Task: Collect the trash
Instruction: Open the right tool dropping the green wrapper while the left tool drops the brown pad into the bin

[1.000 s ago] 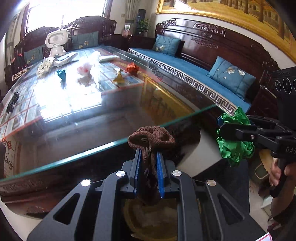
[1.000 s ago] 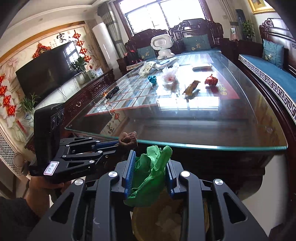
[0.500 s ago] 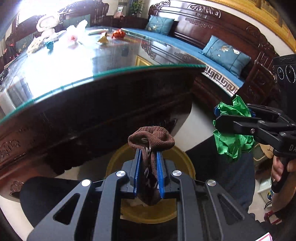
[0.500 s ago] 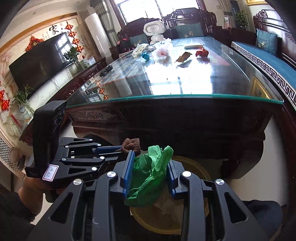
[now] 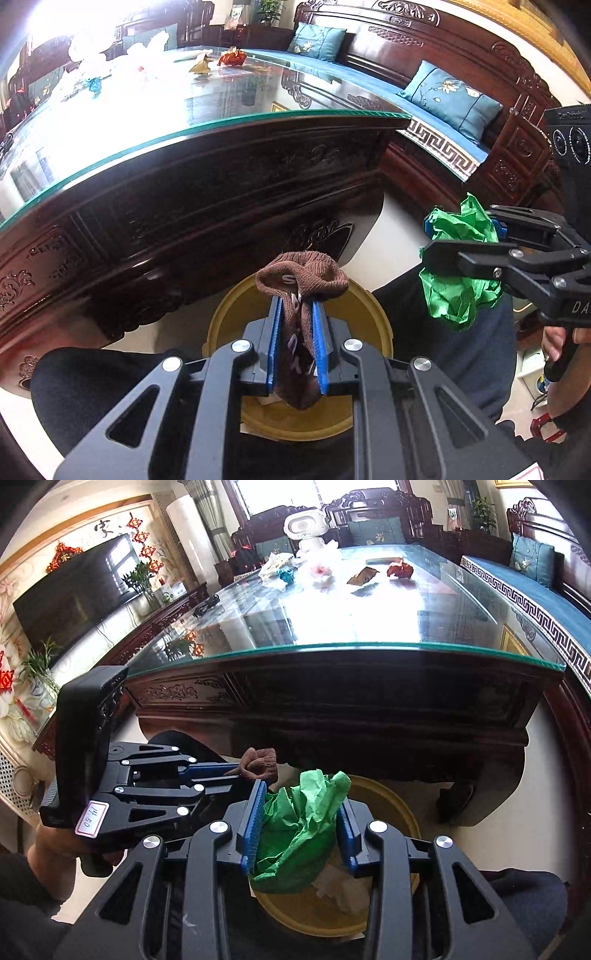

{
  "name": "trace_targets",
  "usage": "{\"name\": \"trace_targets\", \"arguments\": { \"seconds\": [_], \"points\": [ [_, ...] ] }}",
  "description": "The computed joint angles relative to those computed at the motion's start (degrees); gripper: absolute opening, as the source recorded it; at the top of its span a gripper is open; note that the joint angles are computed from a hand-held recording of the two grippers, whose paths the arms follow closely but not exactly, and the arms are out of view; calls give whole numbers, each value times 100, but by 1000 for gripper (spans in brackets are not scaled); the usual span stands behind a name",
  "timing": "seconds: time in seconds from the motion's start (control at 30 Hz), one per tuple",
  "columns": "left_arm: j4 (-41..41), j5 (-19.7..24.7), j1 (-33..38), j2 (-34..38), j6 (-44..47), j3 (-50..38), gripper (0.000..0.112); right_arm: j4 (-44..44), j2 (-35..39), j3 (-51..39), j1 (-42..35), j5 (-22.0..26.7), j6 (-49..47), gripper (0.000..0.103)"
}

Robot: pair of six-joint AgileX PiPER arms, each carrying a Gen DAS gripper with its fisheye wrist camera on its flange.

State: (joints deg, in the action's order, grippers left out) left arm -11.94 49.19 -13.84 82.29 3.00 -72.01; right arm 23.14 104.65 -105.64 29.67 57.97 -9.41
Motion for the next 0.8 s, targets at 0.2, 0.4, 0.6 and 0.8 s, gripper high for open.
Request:
{"name": "trace_targets", "arguments": {
  "seconds": [0.2,0.4,0.6,0.8],
  "points": [
    [45,19,-9,73,-41,-24,17,77,71,26,-56,90,-65,56],
    [8,22,4,150,-17,-45,17,94,124,-101,-106,196,-38,56],
    [-44,-3,19,182,61,-47,17,87,156,-133,-159,245,-35,56],
    [-97,5,-28,224,142,-57,17,159,158,-119,-255,281,-31,57]
  ]
}}
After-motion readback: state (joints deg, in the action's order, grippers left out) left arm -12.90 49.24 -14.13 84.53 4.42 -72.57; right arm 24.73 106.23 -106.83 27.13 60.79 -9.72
